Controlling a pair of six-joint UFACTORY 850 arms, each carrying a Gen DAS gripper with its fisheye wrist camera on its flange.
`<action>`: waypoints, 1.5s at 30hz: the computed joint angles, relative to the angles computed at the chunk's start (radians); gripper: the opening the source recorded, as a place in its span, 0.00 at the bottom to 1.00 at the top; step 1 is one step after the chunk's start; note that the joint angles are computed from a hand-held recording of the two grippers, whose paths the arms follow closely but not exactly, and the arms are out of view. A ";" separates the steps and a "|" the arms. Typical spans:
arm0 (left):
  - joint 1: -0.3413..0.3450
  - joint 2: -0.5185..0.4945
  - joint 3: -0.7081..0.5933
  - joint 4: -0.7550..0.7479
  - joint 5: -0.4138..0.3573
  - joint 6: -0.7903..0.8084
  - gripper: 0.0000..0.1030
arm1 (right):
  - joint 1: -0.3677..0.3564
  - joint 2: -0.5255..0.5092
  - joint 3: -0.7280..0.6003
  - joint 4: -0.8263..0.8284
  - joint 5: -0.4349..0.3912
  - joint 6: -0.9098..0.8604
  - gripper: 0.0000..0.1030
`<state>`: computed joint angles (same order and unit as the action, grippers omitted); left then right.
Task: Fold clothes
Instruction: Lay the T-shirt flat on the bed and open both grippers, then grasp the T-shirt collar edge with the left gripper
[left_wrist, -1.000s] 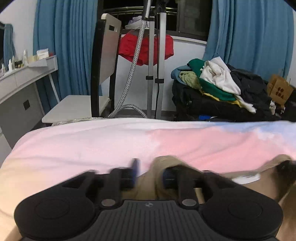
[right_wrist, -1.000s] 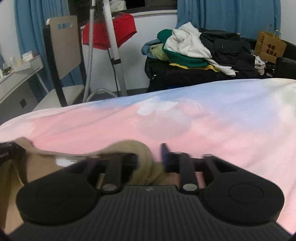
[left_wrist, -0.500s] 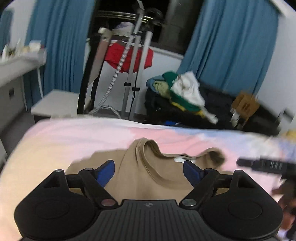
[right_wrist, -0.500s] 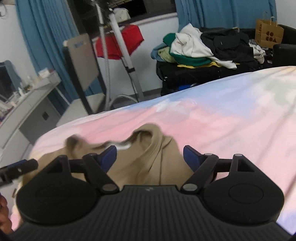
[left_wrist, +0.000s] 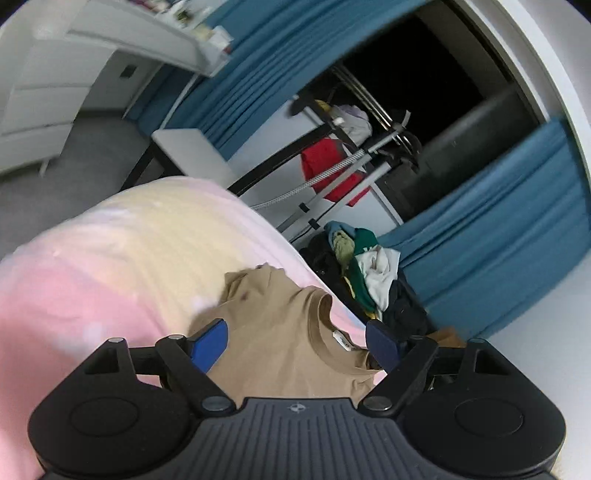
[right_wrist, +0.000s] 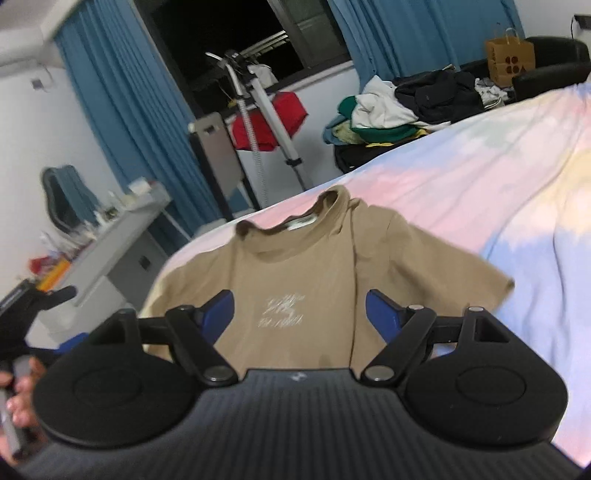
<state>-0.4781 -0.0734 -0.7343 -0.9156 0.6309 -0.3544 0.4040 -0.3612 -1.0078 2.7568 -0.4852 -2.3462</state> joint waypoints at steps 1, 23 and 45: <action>0.005 0.008 0.011 -0.019 -0.009 -0.001 0.80 | 0.001 0.008 0.014 -0.003 0.007 0.014 0.62; 0.197 -0.506 -0.482 0.057 -0.191 0.308 0.56 | -0.101 -0.293 -0.204 -0.484 -0.088 0.664 0.43; 0.065 -0.506 -0.529 -0.132 -0.135 0.788 0.73 | -0.151 -0.274 -0.171 -0.514 -0.158 0.755 0.43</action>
